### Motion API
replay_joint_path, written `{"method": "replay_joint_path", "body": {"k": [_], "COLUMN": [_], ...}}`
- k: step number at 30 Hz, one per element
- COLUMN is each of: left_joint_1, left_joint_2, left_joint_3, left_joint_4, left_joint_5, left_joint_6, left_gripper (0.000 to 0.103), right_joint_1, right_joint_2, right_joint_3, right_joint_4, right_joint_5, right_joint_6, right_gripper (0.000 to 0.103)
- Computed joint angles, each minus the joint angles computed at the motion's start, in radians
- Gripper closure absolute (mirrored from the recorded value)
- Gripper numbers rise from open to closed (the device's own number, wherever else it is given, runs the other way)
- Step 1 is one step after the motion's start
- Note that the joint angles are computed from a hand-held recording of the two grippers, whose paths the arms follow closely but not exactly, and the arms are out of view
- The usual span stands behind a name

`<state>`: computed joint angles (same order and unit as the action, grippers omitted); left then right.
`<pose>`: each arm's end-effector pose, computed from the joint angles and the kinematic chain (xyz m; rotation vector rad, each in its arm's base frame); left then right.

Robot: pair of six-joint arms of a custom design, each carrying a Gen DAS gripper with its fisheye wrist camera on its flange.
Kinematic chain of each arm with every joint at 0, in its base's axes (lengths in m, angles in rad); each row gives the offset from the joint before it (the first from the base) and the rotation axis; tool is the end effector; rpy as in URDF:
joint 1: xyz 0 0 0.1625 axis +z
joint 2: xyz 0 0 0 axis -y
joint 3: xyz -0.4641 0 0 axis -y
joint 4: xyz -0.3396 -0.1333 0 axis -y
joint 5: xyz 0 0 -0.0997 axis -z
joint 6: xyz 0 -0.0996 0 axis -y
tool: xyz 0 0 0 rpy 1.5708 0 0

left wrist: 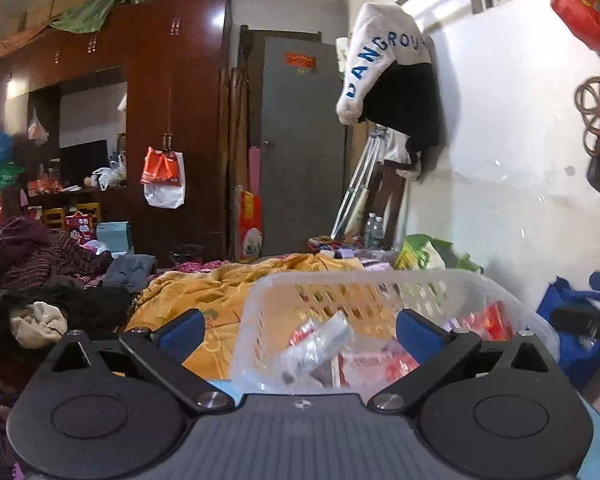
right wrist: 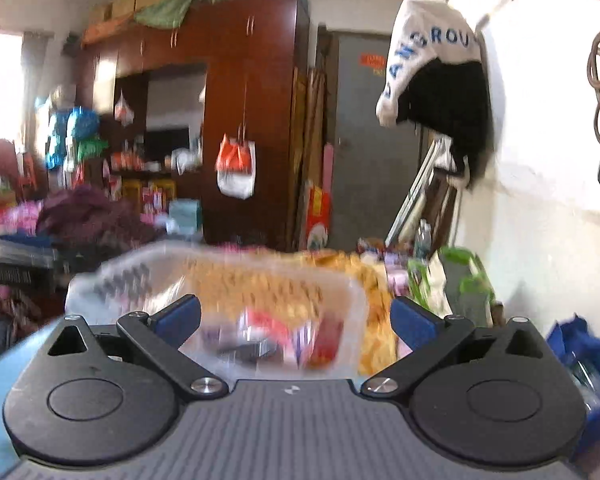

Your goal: Organize objects

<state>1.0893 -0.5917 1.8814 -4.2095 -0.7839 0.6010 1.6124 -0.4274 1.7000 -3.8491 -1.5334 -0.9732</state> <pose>-0.0833 -0.5995 0.1769 0.4346 1.9365 -1.4568 0.1643 -0.6533 0.0612 1.2108 -2.1261 1.2228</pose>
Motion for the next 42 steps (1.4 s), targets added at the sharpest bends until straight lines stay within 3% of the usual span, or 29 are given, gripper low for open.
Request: {"method": "replay_joint_path", "body": {"k": [3,8,12,21,42], "left_joint_1": [-0.019,-0.045,-0.066,-0.080,-0.094], "left_joint_2": [-0.020,-0.018,-0.006,0.018,0.034], "left_joint_3": [0.054,0.119,0.131,0.133,0.146], "left_joint_4": [0.000,-0.095,-0.123,-0.098,-0.060], "left_joint_5": [0.010,0.004,0.030,0.072,0.108], "left_joint_6": [-0.006,0.025,0.015,-0.002,-0.049], "left_gripper": [0.001,0.001,0.001,0.001,0.001], "right_joint_1": [-0.008,-0.026,-0.028,-0.048,-0.054], "right_joint_2": [0.003,-0.018,-0.019,-0.045,-0.025], "right_joint_3": [0.034,0.073,0.070,0.070,0.072], "right_joint_4": [-0.044,-0.021,-0.013,0.003,-0.047], "right_joint_5": [0.006,0.037,0.025,0.058,0.043], "right_joint_6": [-0.005,0.045,0.042,0.125,0.077], "right_gripper": [0.000,0.000,0.000,0.000,0.000]}}
